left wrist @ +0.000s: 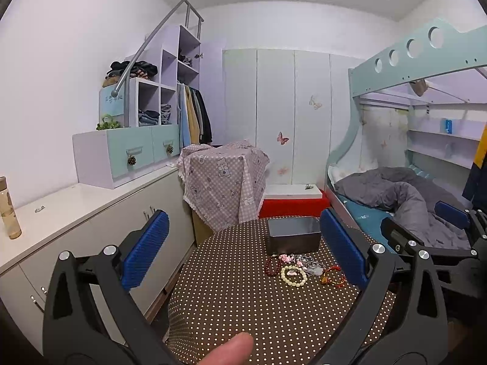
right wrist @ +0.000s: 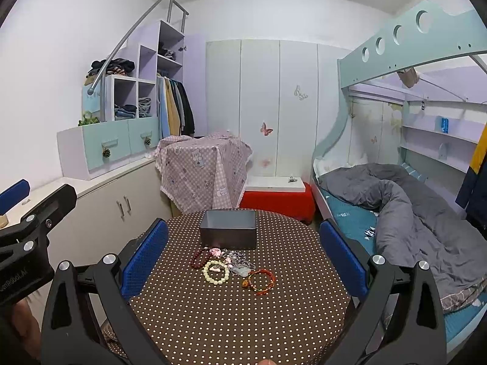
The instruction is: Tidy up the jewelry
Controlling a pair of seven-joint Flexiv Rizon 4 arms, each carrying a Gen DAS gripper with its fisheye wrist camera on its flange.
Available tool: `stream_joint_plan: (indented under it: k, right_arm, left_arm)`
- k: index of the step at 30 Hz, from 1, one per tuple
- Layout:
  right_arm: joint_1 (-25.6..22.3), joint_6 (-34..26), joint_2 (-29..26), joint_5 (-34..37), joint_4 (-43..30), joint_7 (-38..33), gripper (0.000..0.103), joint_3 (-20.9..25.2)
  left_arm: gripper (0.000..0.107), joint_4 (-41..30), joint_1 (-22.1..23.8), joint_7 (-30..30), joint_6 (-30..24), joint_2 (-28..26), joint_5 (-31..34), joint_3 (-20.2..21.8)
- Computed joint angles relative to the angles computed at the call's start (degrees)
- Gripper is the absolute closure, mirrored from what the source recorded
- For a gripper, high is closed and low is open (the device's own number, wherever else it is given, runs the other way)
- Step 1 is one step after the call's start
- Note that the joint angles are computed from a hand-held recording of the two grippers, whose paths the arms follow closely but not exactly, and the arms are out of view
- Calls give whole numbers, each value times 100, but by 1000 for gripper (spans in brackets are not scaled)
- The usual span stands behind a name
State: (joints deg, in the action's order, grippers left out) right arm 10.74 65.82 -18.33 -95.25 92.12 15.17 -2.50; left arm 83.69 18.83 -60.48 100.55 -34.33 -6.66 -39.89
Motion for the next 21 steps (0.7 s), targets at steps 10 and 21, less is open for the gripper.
stream_joint_plan:
  k: [10,21]
  right_arm:
    - [-14,12,6,17,19,-6,7,5]
    - [-92,130,-224,560,-30,-418,7,-104]
  left_arm:
    - [10,51,-52,-102,12,45,58,80]
    - [10,-576,-878,93,-546,-259,-445,1070]
